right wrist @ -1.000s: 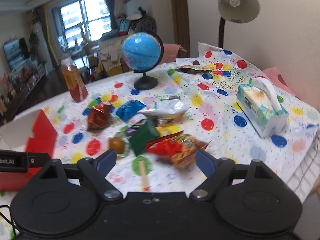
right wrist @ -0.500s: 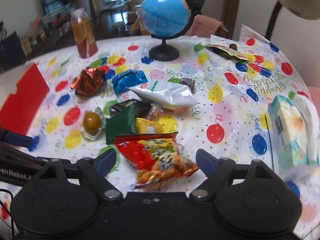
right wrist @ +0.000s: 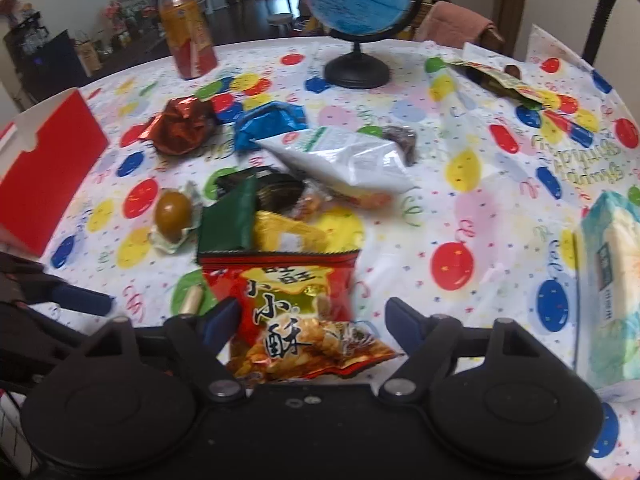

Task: Organize snacks
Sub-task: 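Grasp the red-yellow chip bag with the right tool while the left tool grasps the wooden stick, then carry the chip bag and stick into the box and open both tools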

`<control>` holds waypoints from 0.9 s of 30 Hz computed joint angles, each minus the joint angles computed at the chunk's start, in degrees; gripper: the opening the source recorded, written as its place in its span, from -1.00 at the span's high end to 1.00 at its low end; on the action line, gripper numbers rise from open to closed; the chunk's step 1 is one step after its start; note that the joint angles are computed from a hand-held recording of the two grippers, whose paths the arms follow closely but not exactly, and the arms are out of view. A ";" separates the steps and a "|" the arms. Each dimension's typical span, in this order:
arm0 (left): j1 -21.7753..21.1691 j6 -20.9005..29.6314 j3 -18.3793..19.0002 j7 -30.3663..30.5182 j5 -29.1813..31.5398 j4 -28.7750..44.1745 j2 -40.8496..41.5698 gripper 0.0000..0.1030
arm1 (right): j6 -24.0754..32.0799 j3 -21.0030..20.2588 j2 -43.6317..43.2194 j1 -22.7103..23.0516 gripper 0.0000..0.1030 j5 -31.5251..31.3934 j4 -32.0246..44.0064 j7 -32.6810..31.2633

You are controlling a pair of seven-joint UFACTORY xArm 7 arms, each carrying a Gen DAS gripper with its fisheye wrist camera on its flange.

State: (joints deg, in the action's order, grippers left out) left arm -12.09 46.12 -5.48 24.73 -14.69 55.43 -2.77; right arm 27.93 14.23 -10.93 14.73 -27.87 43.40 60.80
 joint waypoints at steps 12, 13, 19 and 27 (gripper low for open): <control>-0.98 -5.77 -0.27 2.19 0.83 -3.91 -1.58 0.51 | 1.12 2.63 -0.46 0.45 -0.01 -7.66 -0.04 10.27; -0.95 -5.86 -0.13 2.56 0.53 -3.92 -1.57 0.65 | 1.32 2.84 -0.64 0.57 0.00 -7.95 -0.16 11.46; -0.10 -4.77 0.84 4.62 -1.81 -3.75 -1.64 0.80 | 2.86 4.10 -1.71 1.10 0.03 -9.63 -0.78 18.42; 2.25 -1.47 2.80 7.16 -3.89 -3.14 -3.69 0.81 | 6.69 6.30 -2.97 2.47 0.05 -10.95 0.09 27.04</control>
State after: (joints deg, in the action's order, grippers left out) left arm -9.83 44.65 -2.68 31.89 -18.58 52.29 -6.46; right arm 34.62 20.54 -13.90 17.20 -38.82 43.48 87.84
